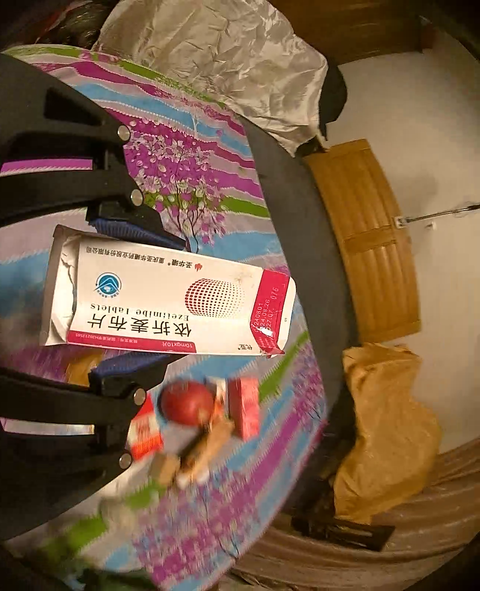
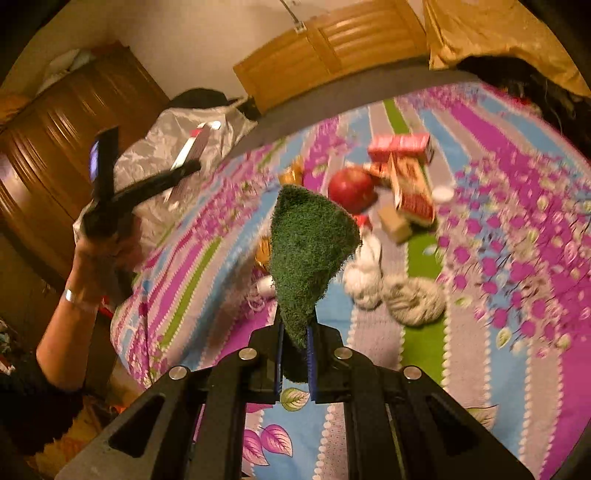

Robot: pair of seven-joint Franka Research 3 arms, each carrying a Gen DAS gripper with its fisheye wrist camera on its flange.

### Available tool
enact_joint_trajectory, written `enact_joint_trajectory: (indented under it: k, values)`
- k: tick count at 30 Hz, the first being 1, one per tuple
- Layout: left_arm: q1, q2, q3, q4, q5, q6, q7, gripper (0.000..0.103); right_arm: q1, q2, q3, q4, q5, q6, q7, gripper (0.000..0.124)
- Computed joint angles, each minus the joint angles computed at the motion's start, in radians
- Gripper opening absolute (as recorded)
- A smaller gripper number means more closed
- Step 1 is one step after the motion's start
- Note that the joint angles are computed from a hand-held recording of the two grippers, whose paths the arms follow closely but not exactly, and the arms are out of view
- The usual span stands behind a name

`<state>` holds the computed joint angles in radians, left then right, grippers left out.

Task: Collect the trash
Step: 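Carry the medicine box and green pad toward the green bin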

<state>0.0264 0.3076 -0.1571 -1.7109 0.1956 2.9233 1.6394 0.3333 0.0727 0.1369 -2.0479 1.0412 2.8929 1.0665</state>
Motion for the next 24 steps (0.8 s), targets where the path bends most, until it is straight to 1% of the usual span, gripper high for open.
enact_joint_trajectory:
  k: [2, 4, 6, 7, 9, 12, 13, 15, 17, 19, 20, 21, 22, 24]
  values:
    - [-0.031, -0.059, 0.01, -0.076, 0.02, 0.016, -0.055, 0.049, 0.002, -0.043, -0.005, -0.033, -0.018, 0.018, 0.007, 0.011]
    - [-0.047, -0.107, -0.007, -0.138, 0.001, 0.004, -0.092, 0.049, 0.008, -0.087, -0.013, -0.071, -0.048, 0.035, 0.032, 0.011]
    - [-0.074, -0.141, -0.012, -0.184, 0.001, -0.01, -0.14, 0.049, 0.015, -0.133, -0.024, -0.114, -0.061, 0.045, 0.05, 0.011]
    - [-0.089, -0.15, -0.012, -0.198, 0.01, -0.015, -0.166, 0.049, 0.02, -0.151, -0.029, -0.133, -0.064, 0.052, 0.056, 0.011]
    - [-0.131, -0.171, -0.001, -0.237, 0.082, -0.009, -0.246, 0.049, 0.024, -0.204, -0.039, -0.188, -0.1, 0.065, 0.097, 0.011]
    - [-0.133, -0.198, -0.053, -0.289, -0.015, -0.004, -0.193, 0.049, 0.034, -0.267, -0.056, -0.258, -0.146, 0.086, 0.147, 0.011]
    - [-0.141, -0.205, -0.065, -0.299, -0.039, -0.004, -0.179, 0.049, 0.026, -0.303, -0.056, -0.296, -0.18, 0.094, 0.183, 0.011]
    - [-0.172, -0.218, -0.065, -0.317, -0.011, 0.001, -0.205, 0.049, 0.03, -0.349, -0.066, -0.348, -0.216, 0.113, 0.223, 0.011]
    - [-0.206, -0.219, -0.063, -0.318, 0.047, 0.007, -0.248, 0.049, 0.007, -0.414, -0.062, -0.412, -0.276, 0.128, 0.287, 0.011]
    - [-0.224, -0.218, -0.073, -0.313, 0.049, 0.007, -0.251, 0.049, -0.039, -0.481, -0.046, -0.475, -0.347, 0.135, 0.359, 0.011]
    - [-0.232, -0.219, -0.08, -0.312, 0.044, 0.009, -0.245, 0.049, -0.065, -0.517, -0.037, -0.505, -0.378, 0.134, 0.392, 0.011]
    - [-0.251, -0.215, -0.082, -0.303, 0.075, 0.011, -0.265, 0.049, -0.101, -0.562, -0.028, -0.54, -0.409, 0.128, 0.428, 0.011]
    - [-0.265, -0.216, -0.081, -0.3, 0.1, 0.012, -0.283, 0.049, -0.116, -0.588, -0.031, -0.563, -0.428, 0.128, 0.446, 0.011]
    - [-0.289, -0.205, -0.096, -0.278, 0.116, 0.01, -0.282, 0.049, -0.189, -0.669, -0.014, -0.623, -0.485, 0.108, 0.502, 0.011]
